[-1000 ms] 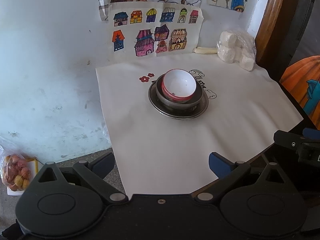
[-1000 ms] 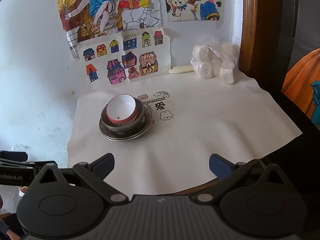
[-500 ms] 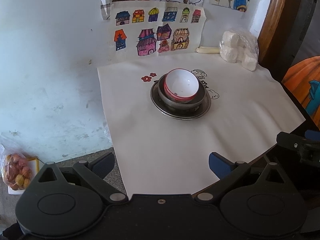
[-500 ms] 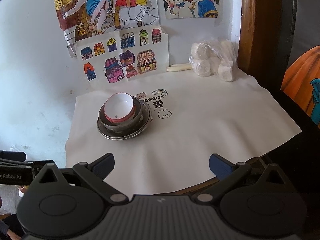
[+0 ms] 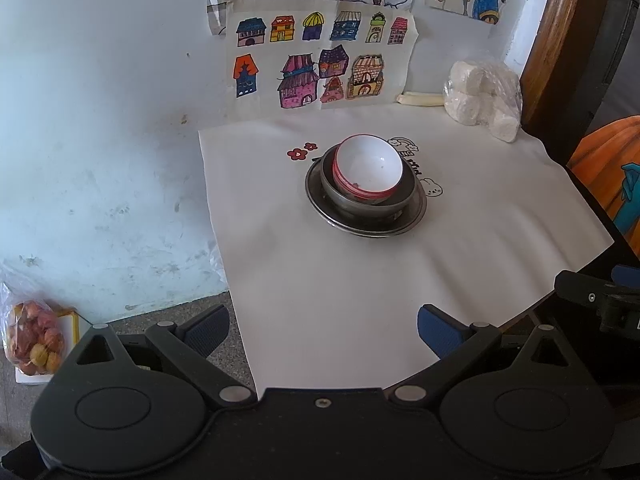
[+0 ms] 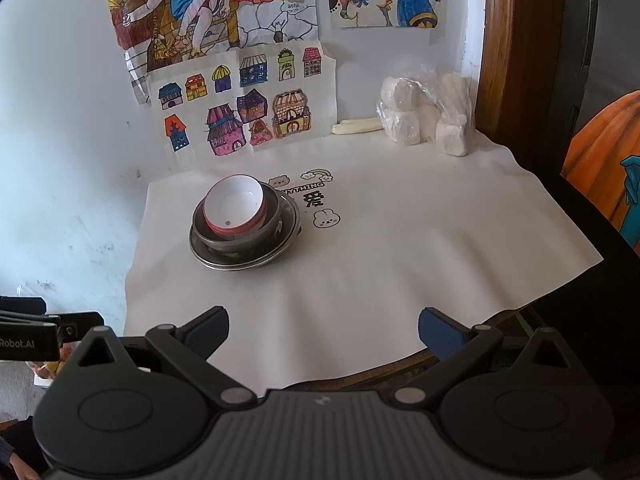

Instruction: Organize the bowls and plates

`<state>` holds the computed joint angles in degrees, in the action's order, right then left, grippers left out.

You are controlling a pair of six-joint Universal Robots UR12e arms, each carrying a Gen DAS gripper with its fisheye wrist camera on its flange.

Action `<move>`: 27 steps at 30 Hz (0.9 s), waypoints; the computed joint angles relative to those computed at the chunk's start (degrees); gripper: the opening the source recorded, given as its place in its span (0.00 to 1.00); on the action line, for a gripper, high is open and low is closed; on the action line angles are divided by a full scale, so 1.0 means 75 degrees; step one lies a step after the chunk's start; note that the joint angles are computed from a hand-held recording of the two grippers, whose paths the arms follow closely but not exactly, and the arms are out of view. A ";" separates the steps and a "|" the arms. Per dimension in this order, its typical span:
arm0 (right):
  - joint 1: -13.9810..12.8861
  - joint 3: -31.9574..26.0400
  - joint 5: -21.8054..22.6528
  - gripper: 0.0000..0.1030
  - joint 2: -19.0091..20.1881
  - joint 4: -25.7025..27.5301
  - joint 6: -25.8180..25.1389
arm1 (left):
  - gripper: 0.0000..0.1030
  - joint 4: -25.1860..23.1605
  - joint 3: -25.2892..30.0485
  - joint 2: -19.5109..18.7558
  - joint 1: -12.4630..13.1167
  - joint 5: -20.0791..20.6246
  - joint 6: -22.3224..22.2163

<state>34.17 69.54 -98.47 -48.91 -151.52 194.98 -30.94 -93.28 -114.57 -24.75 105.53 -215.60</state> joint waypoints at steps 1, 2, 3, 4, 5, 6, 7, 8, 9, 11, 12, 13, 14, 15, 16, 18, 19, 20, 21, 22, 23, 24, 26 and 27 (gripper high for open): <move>-0.0001 0.0007 0.0001 1.00 -0.0002 -0.0015 -0.0009 | 0.97 0.0003 -0.0004 0.0005 -0.0004 0.0003 -0.0003; -0.0003 0.0021 0.0008 1.00 -0.0009 -0.0028 -0.0010 | 0.97 0.0006 0.0002 0.0000 -0.0005 0.0010 -0.0006; -0.0002 0.0032 0.0010 1.00 -0.0014 -0.0036 -0.0008 | 0.97 0.0021 -0.0011 0.0008 -0.0006 0.0012 -0.0001; -0.0003 0.0048 0.0011 1.00 -0.0020 -0.0054 -0.0005 | 0.97 0.0034 -0.0005 0.0002 -0.0007 0.0013 0.0004; -0.0003 0.0036 0.0007 1.00 -0.0013 -0.0049 -0.0015 | 0.97 0.0051 -0.0018 0.0008 -0.0009 0.0013 0.0011; -0.0004 0.0042 0.0004 1.00 -0.0016 -0.0062 -0.0015 | 0.97 0.0062 -0.0030 0.0015 -0.0011 0.0012 0.0021; -0.0004 0.0056 -0.0002 1.00 -0.0020 -0.0081 -0.0012 | 0.97 0.0072 -0.0041 0.0021 -0.0012 0.0009 0.0027; -0.0002 0.0054 -0.0008 1.00 -0.0022 -0.0079 -0.0008 | 0.97 0.0073 -0.0038 0.0019 -0.0015 0.0010 0.0030; 0.0001 0.0061 -0.0017 1.00 -0.0027 -0.0084 0.0001 | 0.97 0.0068 -0.0036 0.0019 -0.0018 0.0014 0.0026; 0.0005 0.0062 -0.0027 1.00 -0.0029 -0.0082 0.0018 | 0.97 0.0068 -0.0034 0.0017 -0.0018 0.0011 0.0020; 0.0006 0.0070 -0.0037 1.00 -0.0032 -0.0091 0.0024 | 0.97 0.0068 -0.0034 0.0017 -0.0018 0.0011 0.0020; 0.0007 0.0069 -0.0048 1.00 -0.0032 -0.0093 0.0031 | 0.97 0.0079 -0.0038 0.0017 -0.0018 0.0004 0.0016; 0.0009 0.0063 -0.0057 1.00 -0.0029 -0.0092 0.0043 | 0.97 0.0089 -0.0041 0.0017 -0.0017 -0.0010 0.0013; 0.0010 0.0065 -0.0062 1.00 -0.0030 -0.0092 0.0053 | 0.97 0.0103 -0.0047 0.0019 -0.0017 -0.0023 0.0009; 0.0008 0.0059 -0.0064 1.00 -0.0026 -0.0090 0.0061 | 0.97 0.0103 -0.0047 0.0019 -0.0017 -0.0023 0.0009; 0.0008 0.0053 -0.0071 1.00 -0.0019 -0.0093 0.0065 | 0.97 0.0083 -0.0036 0.0014 -0.0033 0.0055 0.0045; 0.0007 0.0053 -0.0067 1.00 -0.0019 -0.0089 0.0065 | 0.97 0.0084 -0.0032 0.0014 -0.0041 0.0087 0.0058; 0.0006 0.0054 -0.0061 1.00 -0.0020 -0.0087 0.0060 | 0.98 0.0096 -0.0033 0.0013 -0.0041 0.0085 0.0064; 0.0006 0.0054 -0.0061 1.00 -0.0020 -0.0087 0.0060 | 0.98 0.0126 -0.0044 0.0016 -0.0037 0.0061 0.0064; 0.0006 0.0061 -0.0062 1.00 -0.0023 -0.0098 0.0055 | 0.98 0.0155 -0.0054 0.0019 -0.0034 0.0039 0.0059; 0.0006 0.0064 -0.0061 1.00 -0.0023 -0.0101 0.0054 | 0.98 0.0168 -0.0060 0.0021 -0.0030 0.0029 0.0054; 0.0007 0.0063 -0.0061 1.00 -0.0024 -0.0096 0.0063 | 0.98 0.0154 -0.0059 0.0023 -0.0029 0.0035 0.0054; 0.0004 0.0067 -0.0042 1.00 -0.0028 -0.0093 0.0055 | 0.98 0.0156 -0.0065 0.0028 -0.0025 0.0015 0.0023; 0.0001 0.0065 -0.0038 1.00 -0.0028 -0.0093 0.0051 | 0.98 0.0157 -0.0067 0.0034 -0.0019 0.0006 0.0034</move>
<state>34.18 70.03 -98.75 -49.12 -152.22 195.36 -29.76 -93.78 -114.32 -24.89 105.58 -215.34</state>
